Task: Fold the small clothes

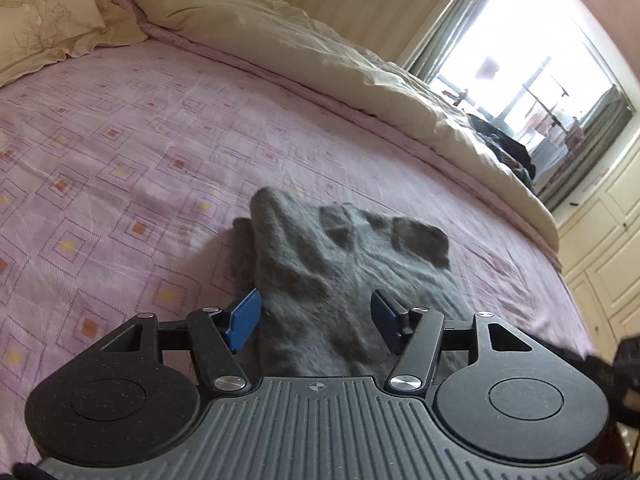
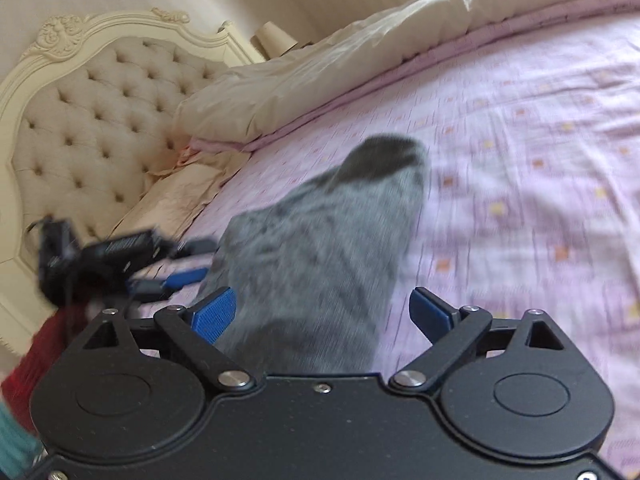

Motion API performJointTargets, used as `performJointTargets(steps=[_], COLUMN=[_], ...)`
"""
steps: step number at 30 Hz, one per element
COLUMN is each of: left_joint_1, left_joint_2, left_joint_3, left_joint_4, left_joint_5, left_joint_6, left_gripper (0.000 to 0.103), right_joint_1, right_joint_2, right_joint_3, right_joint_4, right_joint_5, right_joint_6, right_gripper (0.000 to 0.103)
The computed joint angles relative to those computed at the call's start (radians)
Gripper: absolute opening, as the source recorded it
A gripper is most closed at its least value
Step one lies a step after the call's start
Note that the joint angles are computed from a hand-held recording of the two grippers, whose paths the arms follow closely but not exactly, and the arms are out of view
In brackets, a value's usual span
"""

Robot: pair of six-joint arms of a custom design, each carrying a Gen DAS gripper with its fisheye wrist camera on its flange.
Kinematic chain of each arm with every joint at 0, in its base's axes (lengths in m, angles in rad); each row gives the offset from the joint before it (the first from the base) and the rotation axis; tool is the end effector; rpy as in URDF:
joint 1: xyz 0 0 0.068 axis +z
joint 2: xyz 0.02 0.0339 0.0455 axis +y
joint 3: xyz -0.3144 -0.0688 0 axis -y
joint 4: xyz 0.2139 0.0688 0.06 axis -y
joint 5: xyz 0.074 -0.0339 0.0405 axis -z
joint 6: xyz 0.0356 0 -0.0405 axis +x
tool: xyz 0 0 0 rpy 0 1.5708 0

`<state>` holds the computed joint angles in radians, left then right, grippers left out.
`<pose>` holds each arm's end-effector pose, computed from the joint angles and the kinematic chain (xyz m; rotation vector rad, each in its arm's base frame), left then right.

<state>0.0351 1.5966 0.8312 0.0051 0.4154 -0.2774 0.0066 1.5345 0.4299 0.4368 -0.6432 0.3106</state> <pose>0.3015 -0.0038 0.2494 -0.1537 2.3225 -0.6051 0.2387 0.0229 0.2001 -0.0182 2.2250 0.8909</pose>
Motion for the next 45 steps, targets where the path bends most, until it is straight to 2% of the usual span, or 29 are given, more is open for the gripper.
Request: performJointTargets(steps=[7, 9, 12, 15, 19, 20, 22, 23, 24, 26, 27, 29, 32, 38, 42, 45], left_joint_1=[0.057, 0.056, 0.057, 0.065, 0.069, 0.067, 0.061, 0.058, 0.054, 0.043, 0.033, 0.016, 0.007, -0.016, -0.050, -0.095], left_joint_2=[0.226, 0.271, 0.305, 0.350, 0.394, 0.404, 0.416, 0.420, 0.427, 0.438, 0.438, 0.421, 0.382, 0.268, 0.157, 0.052], left_joint_3=[0.201, 0.243, 0.273, 0.339, 0.418, 0.434, 0.446, 0.448, 0.455, 0.465, 0.465, 0.432, 0.384, 0.306, 0.186, 0.079], left_joint_4=[-0.093, -0.119, -0.110, -0.149, -0.207, -0.218, -0.220, -0.218, -0.222, -0.236, -0.240, -0.199, -0.165, -0.218, -0.219, -0.220], left_joint_5=[0.099, 0.101, 0.114, 0.147, 0.192, 0.200, 0.216, 0.226, 0.241, 0.261, 0.242, 0.200, 0.185, 0.183, 0.196, 0.176], left_joint_6=[-0.048, -0.039, -0.042, -0.038, -0.037, -0.030, -0.025, -0.022, -0.016, 0.005, 0.011, 0.000, -0.005, 0.027, 0.020, 0.016], left_gripper=[0.059, 0.059, 0.060, 0.061, 0.063, 0.063, 0.063, 0.063, 0.062, 0.044, 0.023, 0.022, 0.020, 0.020, 0.020, 0.020], right_joint_1=[0.039, 0.053, 0.067, 0.082, 0.110, 0.115, 0.125, 0.128, 0.129, 0.133, 0.136, 0.137, 0.137, 0.137, 0.094, 0.049], right_joint_2=[0.089, 0.109, 0.147, 0.184, 0.196, 0.194, 0.183, 0.181, 0.180, 0.169, 0.154, 0.117, 0.064, 0.019, 0.006, -0.174], right_joint_3=[-0.090, -0.112, -0.127, -0.145, -0.149, -0.149, -0.136, -0.123, -0.118, -0.125, -0.139, -0.157, -0.176, -0.159, -0.111, -0.191], right_joint_4=[0.189, 0.261, 0.349, 0.442, 0.483, 0.481, 0.441, 0.399, 0.373, 0.364, 0.372, 0.361, 0.330, 0.248, 0.146, -0.002], right_joint_5=[-0.052, -0.051, -0.054, -0.049, -0.027, -0.023, -0.007, 0.006, 0.019, 0.033, 0.041, 0.048, 0.051, 0.056, 0.026, 0.000], right_joint_6=[0.078, 0.101, 0.150, 0.202, 0.235, 0.241, 0.245, 0.248, 0.257, 0.264, 0.264, 0.266, 0.267, 0.265, 0.248, 0.217], right_gripper=[0.097, 0.102, 0.103, 0.103, 0.103, 0.102, 0.087, 0.059, 0.038, 0.036, 0.033, 0.030, 0.029, 0.029, 0.029, 0.029])
